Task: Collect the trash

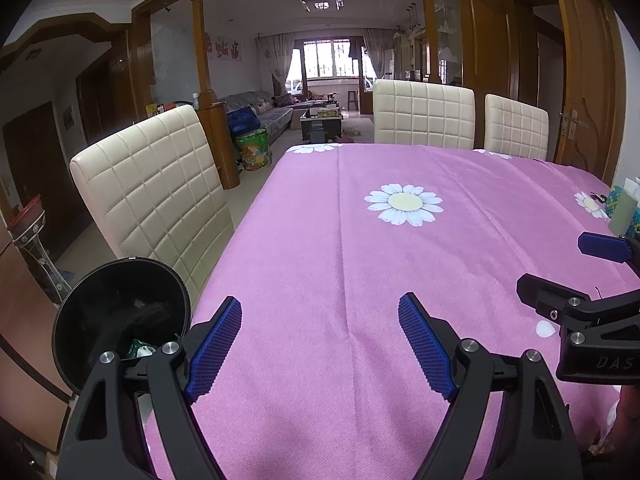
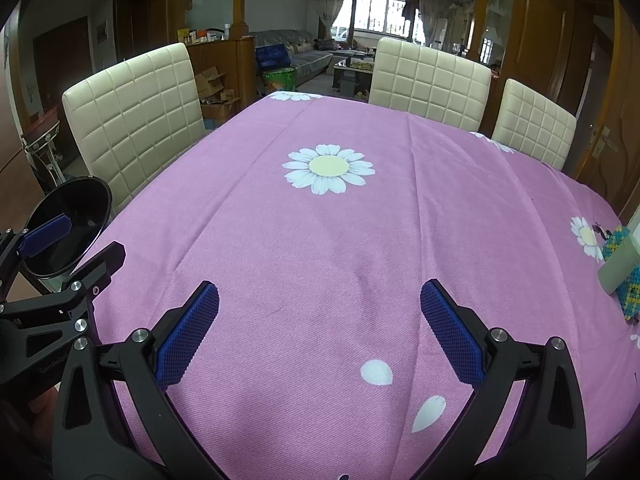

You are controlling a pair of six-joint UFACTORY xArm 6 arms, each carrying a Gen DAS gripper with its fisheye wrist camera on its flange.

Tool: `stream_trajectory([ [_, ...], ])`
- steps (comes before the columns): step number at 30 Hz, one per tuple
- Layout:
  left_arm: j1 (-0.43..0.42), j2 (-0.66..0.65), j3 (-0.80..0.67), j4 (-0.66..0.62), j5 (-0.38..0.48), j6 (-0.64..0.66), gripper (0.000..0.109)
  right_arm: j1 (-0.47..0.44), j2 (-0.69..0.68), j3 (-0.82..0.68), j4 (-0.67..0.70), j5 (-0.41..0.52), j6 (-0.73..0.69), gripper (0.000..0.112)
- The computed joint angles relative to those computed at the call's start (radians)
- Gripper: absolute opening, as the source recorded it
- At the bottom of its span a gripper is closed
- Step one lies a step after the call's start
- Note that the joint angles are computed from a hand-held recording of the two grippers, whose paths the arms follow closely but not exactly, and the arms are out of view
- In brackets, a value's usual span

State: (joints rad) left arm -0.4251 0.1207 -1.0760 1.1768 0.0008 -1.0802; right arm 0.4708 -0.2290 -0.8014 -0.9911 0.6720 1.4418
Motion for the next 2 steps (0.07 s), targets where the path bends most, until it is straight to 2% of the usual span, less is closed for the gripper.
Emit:
stream_trajectory([
  [2, 0.0, 0.003, 0.003, -0.035, -0.003, 0.032, 0.079, 0.0, -0.001, 0.001, 0.001, 0.0, -0.001, 0.099],
])
